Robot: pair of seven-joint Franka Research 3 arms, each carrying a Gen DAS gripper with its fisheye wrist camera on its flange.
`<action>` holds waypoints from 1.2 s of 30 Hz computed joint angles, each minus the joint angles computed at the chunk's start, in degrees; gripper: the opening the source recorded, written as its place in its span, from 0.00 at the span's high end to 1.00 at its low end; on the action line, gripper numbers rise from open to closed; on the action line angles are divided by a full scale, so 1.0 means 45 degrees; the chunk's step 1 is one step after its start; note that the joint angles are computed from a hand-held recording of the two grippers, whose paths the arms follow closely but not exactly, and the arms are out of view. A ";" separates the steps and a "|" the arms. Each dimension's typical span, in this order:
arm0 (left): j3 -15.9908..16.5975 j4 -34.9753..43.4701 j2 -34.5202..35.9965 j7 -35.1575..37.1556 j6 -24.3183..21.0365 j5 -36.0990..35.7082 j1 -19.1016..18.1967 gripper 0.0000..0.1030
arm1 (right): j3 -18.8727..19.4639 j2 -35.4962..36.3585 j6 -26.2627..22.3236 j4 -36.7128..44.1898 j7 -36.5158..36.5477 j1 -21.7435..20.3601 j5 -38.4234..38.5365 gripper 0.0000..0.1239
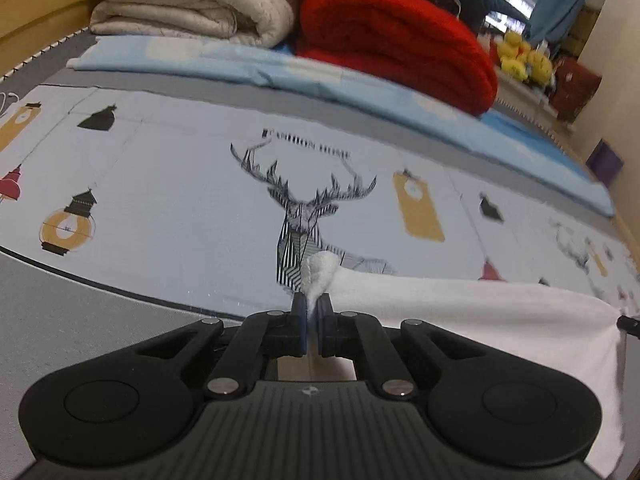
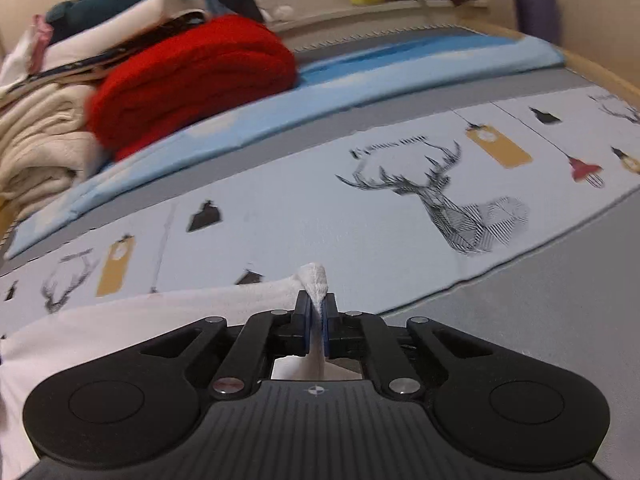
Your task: Fold small clothes
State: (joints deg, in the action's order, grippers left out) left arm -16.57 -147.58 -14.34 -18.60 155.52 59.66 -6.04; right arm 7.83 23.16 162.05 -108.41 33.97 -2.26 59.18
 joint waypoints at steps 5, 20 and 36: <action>-0.0026 0.0361 0.0433 -0.0444 -0.0387 0.0244 -0.0024 0.95 | 0.0276 0.0198 0.0272 0.0085 0.0327 -0.0094 -0.0167 0.96; 0.0869 -0.2107 -0.0244 0.5365 0.2464 -0.7702 -0.1599 0.43 | -0.1466 -0.0645 -0.3418 -0.1249 0.3750 0.0359 -0.5023 0.59; -0.1656 -0.1689 -0.1155 0.2213 0.1752 -0.3376 0.0648 0.90 | -0.0134 -0.0859 -0.2052 -0.1543 -0.0169 -0.0257 -0.0557 0.86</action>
